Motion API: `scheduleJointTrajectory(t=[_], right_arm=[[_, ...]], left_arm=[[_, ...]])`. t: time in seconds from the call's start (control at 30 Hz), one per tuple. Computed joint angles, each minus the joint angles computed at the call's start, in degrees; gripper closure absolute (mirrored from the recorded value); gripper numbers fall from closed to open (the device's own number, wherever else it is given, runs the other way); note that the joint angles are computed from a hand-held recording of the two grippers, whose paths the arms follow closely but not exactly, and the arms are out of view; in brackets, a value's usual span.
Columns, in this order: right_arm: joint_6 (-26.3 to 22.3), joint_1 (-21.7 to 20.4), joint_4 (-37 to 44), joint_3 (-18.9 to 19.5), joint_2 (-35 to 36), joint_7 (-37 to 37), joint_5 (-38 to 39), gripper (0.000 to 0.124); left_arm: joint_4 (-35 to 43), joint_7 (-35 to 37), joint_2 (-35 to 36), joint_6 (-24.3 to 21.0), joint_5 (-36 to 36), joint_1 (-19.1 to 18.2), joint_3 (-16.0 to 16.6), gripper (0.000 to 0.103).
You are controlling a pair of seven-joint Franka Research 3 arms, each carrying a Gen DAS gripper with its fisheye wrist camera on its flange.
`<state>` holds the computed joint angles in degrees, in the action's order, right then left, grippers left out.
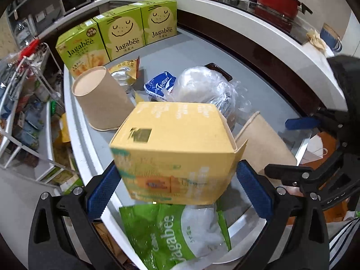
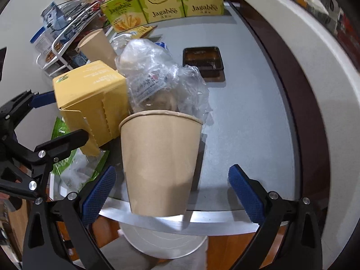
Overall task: Collect trash
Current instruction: 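Grasp the yellow cardboard box with the left tool while the right tool grasps the brown paper cup, then lift the yellow box and paper cup and carry both over the white bin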
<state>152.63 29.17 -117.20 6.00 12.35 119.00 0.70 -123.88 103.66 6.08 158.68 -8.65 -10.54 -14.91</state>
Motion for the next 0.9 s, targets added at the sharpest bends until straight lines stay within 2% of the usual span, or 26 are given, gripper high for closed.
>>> scheduleJointTrajectory(t=[0.13,0.3,0.4,0.47,0.9], right_arm=[[0.0,-0.9,0.9,0.7,1.2,-1.7,3.7,0.027],[-0.9,-0.8,2.3,0.9,2.3,-4.0,5.0,0.052],[-1.5,-0.4,2.9,0.5,2.9,-3.3,5.1,0.058],[-1.0,-0.4,2.8,0.6,3.0,-3.5,5.7,0.069],[2.8,-0.8,-0.4,0.7,-0.4,-4.0,6.3,0.069]], left_arm=[[1.6,2.9,1.4,-0.9,-5.3,1.3,-0.8,0.001],[1.4,2.5,1.6,0.8,-6.0,1.4,-0.7,0.006],[1.1,1.4,1.5,1.8,-5.2,1.3,-0.7,0.011],[1.0,-0.2,1.7,2.5,-4.3,1.2,-0.5,0.013],[-1.4,-2.6,-1.9,4.6,-9.3,1.4,-0.3,0.013]])
